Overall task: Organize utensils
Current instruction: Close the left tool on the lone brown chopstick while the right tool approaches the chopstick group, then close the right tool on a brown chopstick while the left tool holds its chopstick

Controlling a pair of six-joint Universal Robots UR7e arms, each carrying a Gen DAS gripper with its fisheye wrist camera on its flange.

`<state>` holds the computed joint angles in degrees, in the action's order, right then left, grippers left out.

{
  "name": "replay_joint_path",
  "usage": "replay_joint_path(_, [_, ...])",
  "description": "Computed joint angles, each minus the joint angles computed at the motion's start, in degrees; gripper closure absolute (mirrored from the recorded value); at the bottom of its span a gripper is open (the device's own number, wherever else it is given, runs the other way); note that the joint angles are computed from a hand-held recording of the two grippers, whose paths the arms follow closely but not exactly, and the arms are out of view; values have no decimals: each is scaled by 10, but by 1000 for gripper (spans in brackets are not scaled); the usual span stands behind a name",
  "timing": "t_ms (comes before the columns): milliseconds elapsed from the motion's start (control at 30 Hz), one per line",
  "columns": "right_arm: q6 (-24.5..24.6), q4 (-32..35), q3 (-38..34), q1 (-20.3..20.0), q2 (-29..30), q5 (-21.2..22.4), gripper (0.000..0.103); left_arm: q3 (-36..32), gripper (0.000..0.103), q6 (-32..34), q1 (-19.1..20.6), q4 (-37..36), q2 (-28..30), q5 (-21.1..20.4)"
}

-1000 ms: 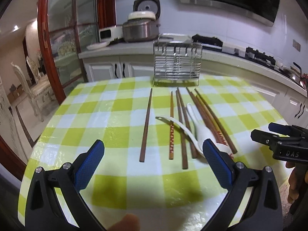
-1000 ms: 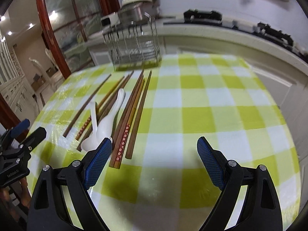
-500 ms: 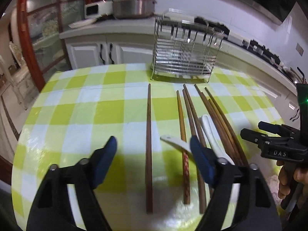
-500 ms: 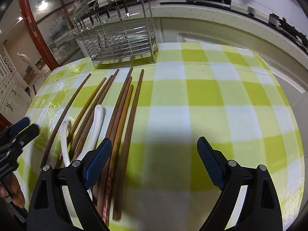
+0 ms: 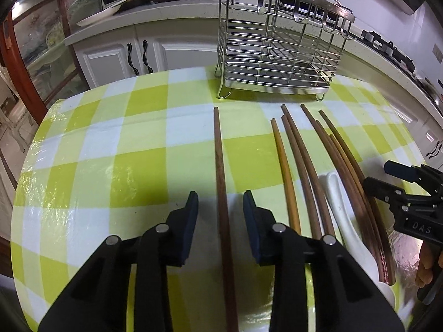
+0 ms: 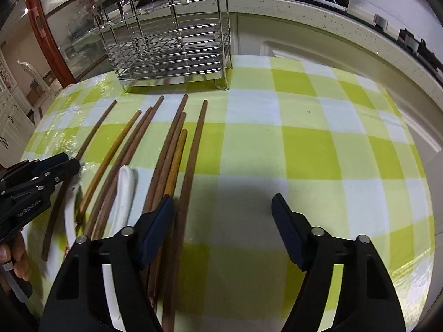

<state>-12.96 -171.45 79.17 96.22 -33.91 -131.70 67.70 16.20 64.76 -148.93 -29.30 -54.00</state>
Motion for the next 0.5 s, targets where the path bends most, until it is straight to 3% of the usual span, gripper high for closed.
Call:
replay_joint_path(167, [-26, -13, -12, 6, 16, -20, 37, -7, 73, 10, 0, -7, 8, 7])
replay_joint_path(267, [-40, -21, -16, 7, 21, -18, 45, -5, 78, 26, -3, -21, 12, 20])
replay_joint_path(367, [-57, -16, -9, 8, 16, 5, 60, -5, 94, 24, -3, -13, 9, 23])
replay_joint_path(500, [-58, -9, 1, 6, 5, 15, 81, 6, 95, 15, -2, -4, -2, 20])
